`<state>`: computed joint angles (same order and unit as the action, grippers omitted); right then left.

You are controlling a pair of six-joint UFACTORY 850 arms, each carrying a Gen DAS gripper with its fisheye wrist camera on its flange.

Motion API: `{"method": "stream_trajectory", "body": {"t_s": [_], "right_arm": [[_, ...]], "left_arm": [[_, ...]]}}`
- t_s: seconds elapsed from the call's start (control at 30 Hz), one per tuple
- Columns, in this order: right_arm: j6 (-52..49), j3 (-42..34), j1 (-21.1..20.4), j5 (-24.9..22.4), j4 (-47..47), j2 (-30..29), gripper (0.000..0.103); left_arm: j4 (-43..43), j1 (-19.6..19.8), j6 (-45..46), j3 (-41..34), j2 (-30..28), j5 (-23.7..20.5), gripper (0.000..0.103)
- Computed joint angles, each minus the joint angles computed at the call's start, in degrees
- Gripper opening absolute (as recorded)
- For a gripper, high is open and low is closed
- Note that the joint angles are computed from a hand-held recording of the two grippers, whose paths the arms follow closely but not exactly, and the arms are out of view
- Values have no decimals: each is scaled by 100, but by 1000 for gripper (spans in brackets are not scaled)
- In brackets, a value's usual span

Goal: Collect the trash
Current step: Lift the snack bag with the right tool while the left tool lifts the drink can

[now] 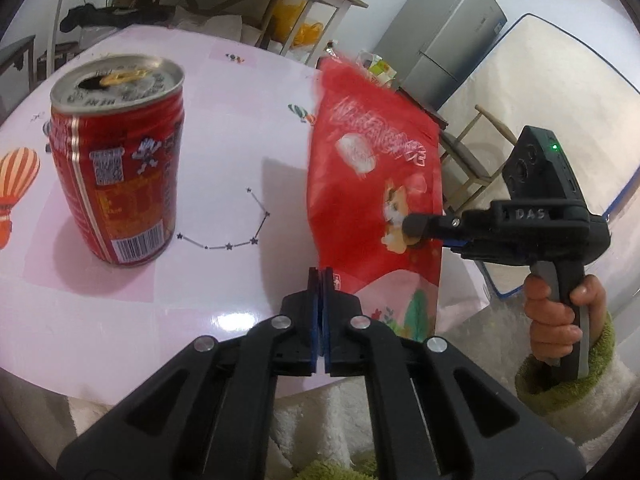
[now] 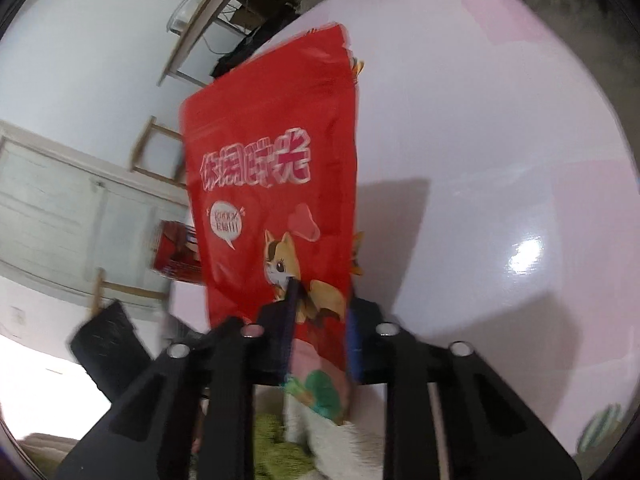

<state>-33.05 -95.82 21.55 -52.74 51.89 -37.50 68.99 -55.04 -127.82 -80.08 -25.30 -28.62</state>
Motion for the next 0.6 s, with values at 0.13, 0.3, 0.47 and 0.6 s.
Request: {"method": "stream_trajectory", "body": {"t_s": [0.13,0.3,0.47,0.6], "right_arm": [[235,41,94,425,-605,93,5],[458,-130,136,625,-969,31,4],[688,-249,139,735,-1251,-22,4],[856,-349,182,749,-1354,-86,4]], "left_arm": [[-202,-169,457,-178,-83,-467,18],[-453,-425,1177,-385,-117,-1517,60],[-268,-693,1397,-424,-52,-2835,80],[-200,-761,1379,-293,31,-3762,86]]}}
